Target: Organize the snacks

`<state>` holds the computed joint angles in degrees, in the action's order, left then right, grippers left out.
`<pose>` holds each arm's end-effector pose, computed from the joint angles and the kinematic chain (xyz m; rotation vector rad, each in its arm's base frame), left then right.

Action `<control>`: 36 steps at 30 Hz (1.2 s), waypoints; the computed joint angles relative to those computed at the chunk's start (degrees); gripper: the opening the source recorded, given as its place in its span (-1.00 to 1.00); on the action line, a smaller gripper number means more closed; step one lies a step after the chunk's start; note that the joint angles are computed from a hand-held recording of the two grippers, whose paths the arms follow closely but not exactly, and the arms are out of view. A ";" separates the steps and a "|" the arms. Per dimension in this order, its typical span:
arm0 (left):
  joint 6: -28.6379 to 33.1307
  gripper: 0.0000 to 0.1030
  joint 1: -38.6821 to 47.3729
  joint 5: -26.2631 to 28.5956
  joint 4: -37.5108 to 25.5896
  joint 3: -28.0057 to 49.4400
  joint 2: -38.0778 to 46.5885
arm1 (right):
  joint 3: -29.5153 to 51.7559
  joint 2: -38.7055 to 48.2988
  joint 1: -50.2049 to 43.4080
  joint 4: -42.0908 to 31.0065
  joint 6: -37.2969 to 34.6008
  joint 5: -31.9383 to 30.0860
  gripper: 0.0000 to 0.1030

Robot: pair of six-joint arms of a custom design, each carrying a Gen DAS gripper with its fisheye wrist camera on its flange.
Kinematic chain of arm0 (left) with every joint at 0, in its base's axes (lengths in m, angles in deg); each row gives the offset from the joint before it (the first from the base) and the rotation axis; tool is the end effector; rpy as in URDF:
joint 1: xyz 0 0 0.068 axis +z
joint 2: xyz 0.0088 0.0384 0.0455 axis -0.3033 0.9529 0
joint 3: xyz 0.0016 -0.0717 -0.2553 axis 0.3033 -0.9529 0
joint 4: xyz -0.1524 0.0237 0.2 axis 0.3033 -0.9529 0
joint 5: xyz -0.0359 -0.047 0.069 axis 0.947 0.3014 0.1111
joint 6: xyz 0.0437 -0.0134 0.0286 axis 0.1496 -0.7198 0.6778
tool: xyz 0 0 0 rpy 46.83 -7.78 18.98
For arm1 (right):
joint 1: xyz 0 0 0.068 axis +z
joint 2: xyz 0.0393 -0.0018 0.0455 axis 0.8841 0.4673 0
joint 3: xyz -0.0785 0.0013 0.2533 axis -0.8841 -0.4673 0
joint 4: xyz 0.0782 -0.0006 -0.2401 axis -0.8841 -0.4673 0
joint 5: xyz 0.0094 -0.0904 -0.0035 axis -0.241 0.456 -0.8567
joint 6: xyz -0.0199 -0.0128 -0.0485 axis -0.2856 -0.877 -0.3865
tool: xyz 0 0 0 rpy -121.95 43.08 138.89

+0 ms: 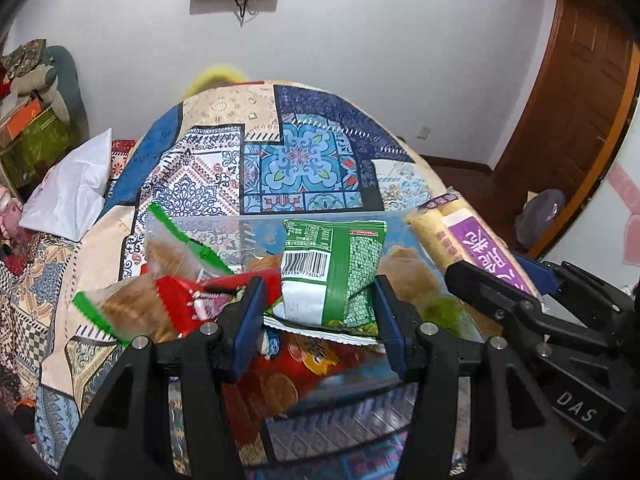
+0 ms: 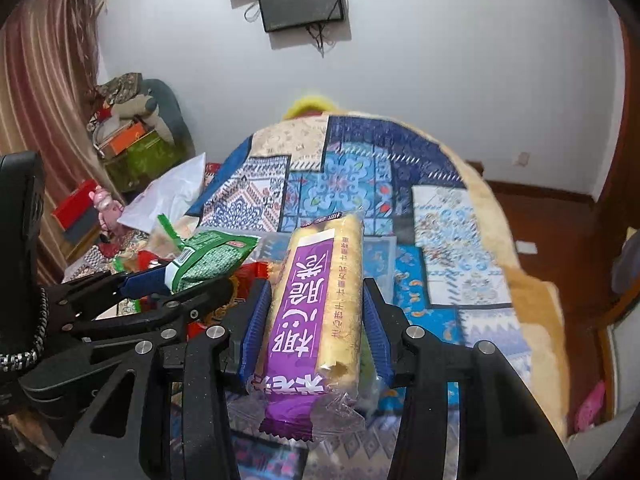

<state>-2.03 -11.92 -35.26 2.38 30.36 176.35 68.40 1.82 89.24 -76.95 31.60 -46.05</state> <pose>0.3232 0.0252 0.2011 -0.0257 2.3818 -0.1985 0.2723 0.1426 0.2340 -0.3654 2.3011 0.4321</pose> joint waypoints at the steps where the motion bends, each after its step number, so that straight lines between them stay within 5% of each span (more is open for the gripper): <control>1: -0.08 0.03 0.05 0.01 0.36 0.06 0.44 | 0.34 1.26 -0.42 0.38 -0.09 -0.79 -0.18; 13: 0.02 0.20 0.97 2.41 1.14 -2.80 -2.38 | -0.39 -0.88 -0.85 -1.20 -1.22 -1.92 -0.07; 26: 5.08 0.20 5.95 2.83 -11.57 -15.36 -41.48 | -7.28 -27.70 6.02 -11.50 0.96 4.71 -0.07; 31: 7.39 0.37 13.47 10.01 -19.71 -16.51 -54.80 | -8.16 -36.64 11.30 -16.05 3.23 9.13 -0.05; 36: 10.23 0.68 25.56 21.58 -26.06 -16.79 -63.22 | -9.03 -41.65 19.71 -18.07 6.02 19.68 0.31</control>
<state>8.20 13.64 -13.67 -23.68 13.57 113.13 59.37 -39.83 108.95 -95.03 37.62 -26.37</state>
